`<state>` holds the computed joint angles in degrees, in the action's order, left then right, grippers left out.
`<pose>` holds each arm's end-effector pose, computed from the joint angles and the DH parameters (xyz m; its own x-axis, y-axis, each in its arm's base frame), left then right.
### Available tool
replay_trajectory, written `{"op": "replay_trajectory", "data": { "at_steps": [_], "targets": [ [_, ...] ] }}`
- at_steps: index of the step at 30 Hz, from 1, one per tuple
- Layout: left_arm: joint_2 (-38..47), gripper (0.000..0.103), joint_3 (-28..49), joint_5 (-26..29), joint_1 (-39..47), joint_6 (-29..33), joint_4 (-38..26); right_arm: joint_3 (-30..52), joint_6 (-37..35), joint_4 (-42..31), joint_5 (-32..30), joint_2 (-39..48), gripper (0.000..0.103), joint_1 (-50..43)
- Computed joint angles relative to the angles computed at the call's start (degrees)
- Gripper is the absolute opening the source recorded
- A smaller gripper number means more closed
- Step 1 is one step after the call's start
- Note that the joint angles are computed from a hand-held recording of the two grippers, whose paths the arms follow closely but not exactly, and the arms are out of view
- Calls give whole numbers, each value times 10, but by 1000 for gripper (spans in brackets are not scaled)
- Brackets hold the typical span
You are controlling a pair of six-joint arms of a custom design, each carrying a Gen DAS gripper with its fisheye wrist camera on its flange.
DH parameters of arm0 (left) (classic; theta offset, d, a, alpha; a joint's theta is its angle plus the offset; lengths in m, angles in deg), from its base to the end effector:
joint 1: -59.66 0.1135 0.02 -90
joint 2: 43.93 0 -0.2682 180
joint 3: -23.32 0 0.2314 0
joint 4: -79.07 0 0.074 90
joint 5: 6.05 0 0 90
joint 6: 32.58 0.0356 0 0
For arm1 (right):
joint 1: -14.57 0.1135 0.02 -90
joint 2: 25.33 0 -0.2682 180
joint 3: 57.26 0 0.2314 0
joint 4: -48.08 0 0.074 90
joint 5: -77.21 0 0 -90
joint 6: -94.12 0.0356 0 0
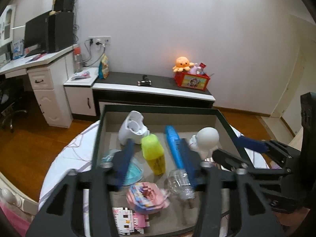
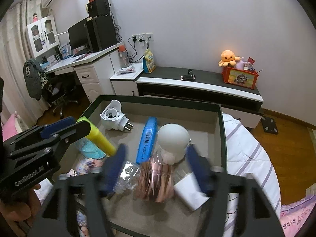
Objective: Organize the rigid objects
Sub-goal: 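Carry the yellow highlighter and rose-gold cup into the box and open both grippers, then withdraw both grippers from the box back over the remaining items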
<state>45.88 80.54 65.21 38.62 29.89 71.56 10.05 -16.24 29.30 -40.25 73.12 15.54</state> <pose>0.2808 -0.0958 0.1877 -0.5842 -0.2442 -0.7740 -0.1798 0.9689 -0.1700 0.3251 0.0219 0.1783 -0.6087 -0.3191 -0.7264 -0.5586 0.8226 0.1068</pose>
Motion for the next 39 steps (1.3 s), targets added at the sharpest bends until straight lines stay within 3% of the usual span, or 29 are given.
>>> {"op": "replay_trajectory", "data": {
  "at_steps": [1,3,5,6,7,9,15,22,32,39],
  "targets": [
    [-6,67,-4,-7,-1,-3,-1,-1,0,-3,-2,-4,83,-4],
    [-29,86,-18,-25,-6,-11,-5,-6,3,-6,-4,-13,85,-12],
    [-56,93,-33,-49,-17,-20,-13,-14,8,-3,0,-22,90,-21],
    [-67,97,-38,-60,-23,-24,-20,-18,10,-2,3,-27,100,-24],
    [-82,98,-44,-73,-32,-28,-27,-26,12,2,2,-36,103,-31],
    [-106,101,-54,-91,-43,-35,-42,-35,13,-4,-1,-52,103,-42],
    [-173,102,-78,-149,-105,-78,-112,-67,-8,-35,-35,-111,103,-79],
    [-232,102,-89,-237,-208,-169,-232,-106,-24,-71,-69,-187,103,-115],
    [-234,103,-31,-353,-376,-391,-479,-166,-82,-150,-127,-298,103,-183],
    [-204,103,-10,-371,-473,-546,-587,-180,-157,-222,-161,-337,103,-244]
  ]
}}
